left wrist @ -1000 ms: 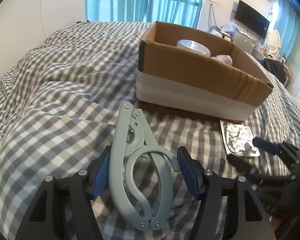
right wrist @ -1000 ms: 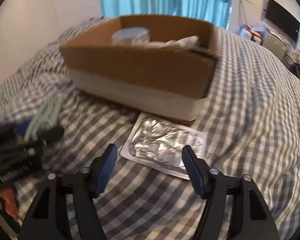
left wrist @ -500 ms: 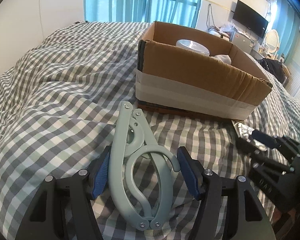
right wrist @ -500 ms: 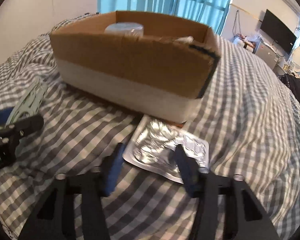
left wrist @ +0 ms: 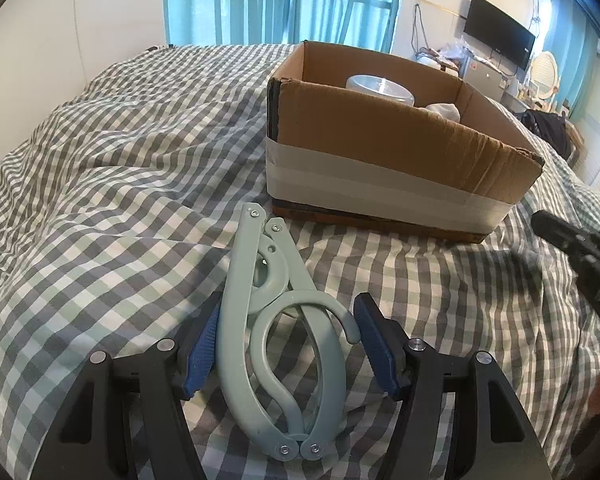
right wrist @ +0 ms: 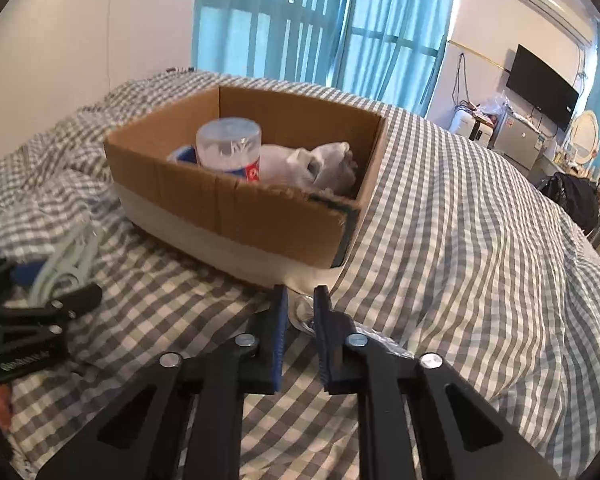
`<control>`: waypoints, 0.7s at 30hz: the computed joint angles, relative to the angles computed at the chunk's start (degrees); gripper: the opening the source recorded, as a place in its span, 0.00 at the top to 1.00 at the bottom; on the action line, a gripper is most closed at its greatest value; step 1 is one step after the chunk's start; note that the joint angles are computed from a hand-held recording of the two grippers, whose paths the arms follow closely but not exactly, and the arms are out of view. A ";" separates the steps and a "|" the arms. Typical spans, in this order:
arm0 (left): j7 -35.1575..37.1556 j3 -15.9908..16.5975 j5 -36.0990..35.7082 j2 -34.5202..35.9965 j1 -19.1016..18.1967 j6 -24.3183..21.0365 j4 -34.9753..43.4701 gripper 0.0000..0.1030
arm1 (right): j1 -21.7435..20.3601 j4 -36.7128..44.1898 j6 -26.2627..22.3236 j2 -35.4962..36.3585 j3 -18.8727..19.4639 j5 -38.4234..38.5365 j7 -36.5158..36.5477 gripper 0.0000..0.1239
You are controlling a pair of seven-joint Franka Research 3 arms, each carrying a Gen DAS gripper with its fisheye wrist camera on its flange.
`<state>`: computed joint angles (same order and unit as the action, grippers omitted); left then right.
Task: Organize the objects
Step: 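Grasp the green hanger clip with the left tool while the right tool grasps the blister pack edge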
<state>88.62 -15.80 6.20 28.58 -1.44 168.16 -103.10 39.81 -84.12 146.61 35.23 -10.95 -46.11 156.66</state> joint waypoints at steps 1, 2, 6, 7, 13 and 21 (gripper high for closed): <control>0.12 -0.20 -0.14 -0.04 0.19 -0.09 0.03 0.36 | -0.04 -1.21 1.28 -0.93 -0.08 -0.15 0.91 1.00; 0.21 -0.36 -0.26 -0.17 0.33 -0.12 -0.03 0.36 | -0.05 -1.97 2.01 -1.64 -0.15 -0.31 1.46 1.00; 0.04 -0.06 -0.02 -1.33 0.13 0.55 -0.99 0.36 | 0.34 -3.70 3.37 -3.66 -0.57 -2.07 3.02 1.00; -0.03 -0.03 0.01 -1.55 0.10 0.65 -1.16 0.36 | 0.08 -4.39 3.86 -4.24 -0.26 -2.31 2.94 1.00; -0.86 0.70 0.92 -1.99 -0.76 0.96 -1.75 0.36 | -1.59 -4.95 0.09 -3.78 2.56 2.60 -5.18 0.64; -1.30 1.15 2.02 -0.29 -1.74 -0.84 -0.18 0.36 | -1.47 -4.44 -2.96 0.29 4.07 6.69 -11.11 0.51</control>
<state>87.32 -14.65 8.22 28.30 -3.17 167.32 -103.27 38.35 -88.56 143.65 35.51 -6.89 -39.41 145.56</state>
